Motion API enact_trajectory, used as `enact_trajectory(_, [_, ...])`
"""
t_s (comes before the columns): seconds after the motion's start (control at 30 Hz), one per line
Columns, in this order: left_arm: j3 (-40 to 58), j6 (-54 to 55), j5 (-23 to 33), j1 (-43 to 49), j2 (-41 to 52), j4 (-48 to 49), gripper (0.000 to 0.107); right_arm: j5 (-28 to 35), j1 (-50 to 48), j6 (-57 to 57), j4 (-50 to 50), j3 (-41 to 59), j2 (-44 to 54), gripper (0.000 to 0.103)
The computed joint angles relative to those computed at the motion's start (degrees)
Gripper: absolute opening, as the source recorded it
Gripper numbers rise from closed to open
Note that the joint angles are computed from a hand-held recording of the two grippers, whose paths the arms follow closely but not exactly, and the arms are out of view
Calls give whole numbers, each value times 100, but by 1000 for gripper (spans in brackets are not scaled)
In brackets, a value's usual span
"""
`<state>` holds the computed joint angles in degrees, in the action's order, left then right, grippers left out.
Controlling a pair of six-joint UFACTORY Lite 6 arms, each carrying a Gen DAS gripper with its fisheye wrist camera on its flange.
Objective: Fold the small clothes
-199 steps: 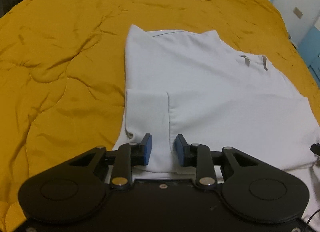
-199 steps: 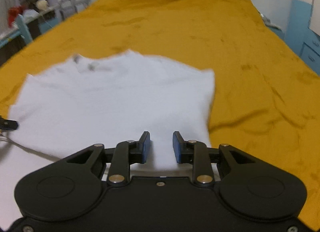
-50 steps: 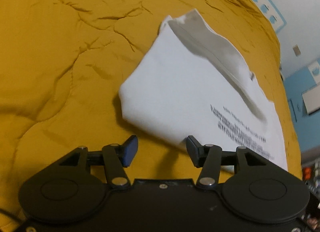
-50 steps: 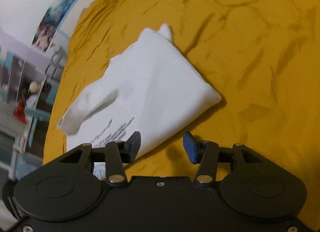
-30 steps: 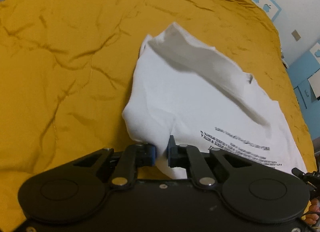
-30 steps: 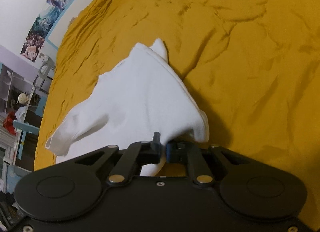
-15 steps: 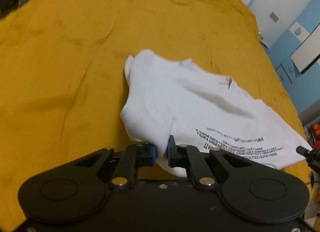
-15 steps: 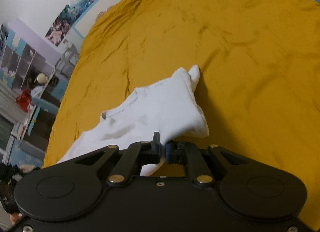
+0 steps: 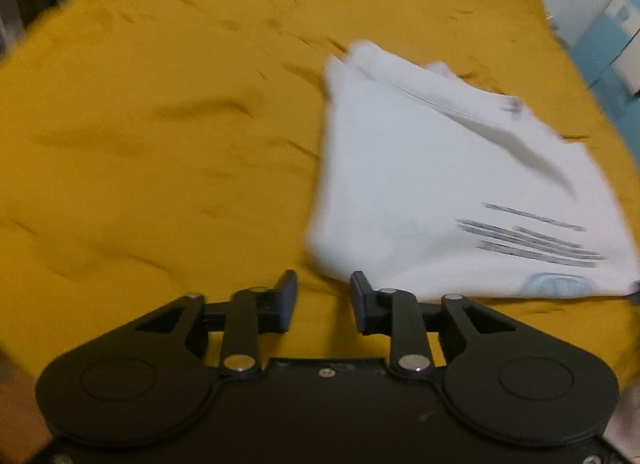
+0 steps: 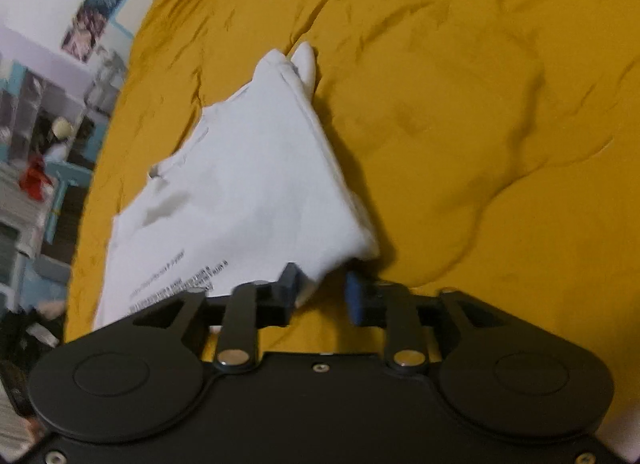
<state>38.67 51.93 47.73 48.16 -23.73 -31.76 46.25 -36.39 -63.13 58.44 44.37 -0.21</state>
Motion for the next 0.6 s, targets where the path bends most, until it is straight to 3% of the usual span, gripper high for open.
enact_trajectory(0.1, [671,83,-126,4,390,-96,29,-488,339,-171,22,134,-553,43])
enact_trajectory(0.17, [1126,8,-422,-324,854,-272,37,-868,765,-551,466,486,-371,43])
enact_trajectory(0.23, [1525,-279,-907,-907,1346,-336,55,-1274,1301,-949,1039,991,129,43])
enact_trajectory(0.37, [2269,-509,-1773,-1893,2395,-669,59,-2222,2432,-1114,1693,2548,1735,43])
enact_trajectory(0.47, [2619,-211,-2558,-2448,3046,-1419,87,-2870,2999,-865,1636,3647,2781,45])
enact_trajectory(0.53, [3065,-240,-2944,-2780,3653,-1633,90,-3120,3187,-546,1339,4215,3349,47])
enact_trajectory(0.6, [3397,-712,-3066,-2936,4067,-1239,90,-3253,3317,119,699,4759,3847,47])
